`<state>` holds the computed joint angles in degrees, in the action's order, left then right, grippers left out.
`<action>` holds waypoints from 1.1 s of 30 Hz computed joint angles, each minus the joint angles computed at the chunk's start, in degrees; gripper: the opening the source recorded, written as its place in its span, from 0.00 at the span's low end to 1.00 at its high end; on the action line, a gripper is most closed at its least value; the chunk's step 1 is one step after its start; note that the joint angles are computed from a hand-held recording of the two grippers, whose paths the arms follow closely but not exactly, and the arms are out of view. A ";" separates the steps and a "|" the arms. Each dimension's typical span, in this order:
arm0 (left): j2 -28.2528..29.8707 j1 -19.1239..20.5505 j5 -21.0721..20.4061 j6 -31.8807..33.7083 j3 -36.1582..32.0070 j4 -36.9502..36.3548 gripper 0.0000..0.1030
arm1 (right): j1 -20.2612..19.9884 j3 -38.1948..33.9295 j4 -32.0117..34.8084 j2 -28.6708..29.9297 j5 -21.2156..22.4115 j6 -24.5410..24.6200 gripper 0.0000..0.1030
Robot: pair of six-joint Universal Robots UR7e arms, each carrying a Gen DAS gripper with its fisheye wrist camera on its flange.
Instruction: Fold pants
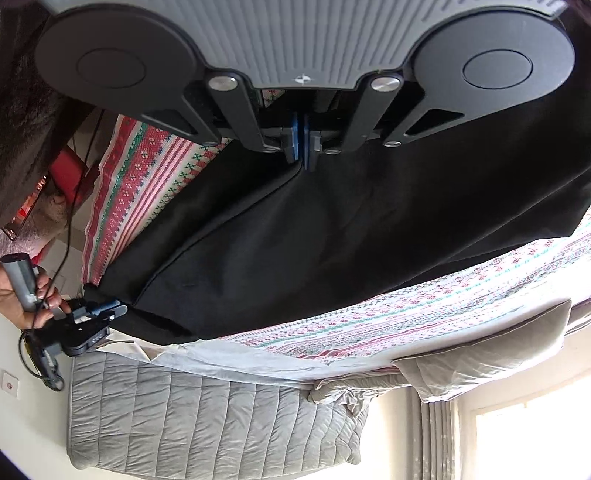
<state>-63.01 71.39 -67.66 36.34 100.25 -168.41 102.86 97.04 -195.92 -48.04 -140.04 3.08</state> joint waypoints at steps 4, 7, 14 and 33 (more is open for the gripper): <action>0.21 0.20 0.15 0.21 -0.12 -0.52 0.03 | -2.14 4.69 -0.13 -3.87 9.24 7.93 0.18; 0.41 0.18 0.49 0.15 -0.10 -0.97 0.03 | -3.58 6.18 0.64 -5.20 16.14 10.86 0.18; 0.93 0.03 1.53 -0.44 0.10 -4.00 0.03 | -4.17 1.31 7.07 -2.51 15.46 11.07 0.33; -1.92 -0.40 0.09 4.95 2.55 2.76 0.03 | 1.30 4.21 0.41 -2.91 -2.53 0.37 0.01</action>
<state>-64.93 70.98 -67.57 41.29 102.79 -165.65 104.15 101.25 -195.50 -50.95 -142.57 3.45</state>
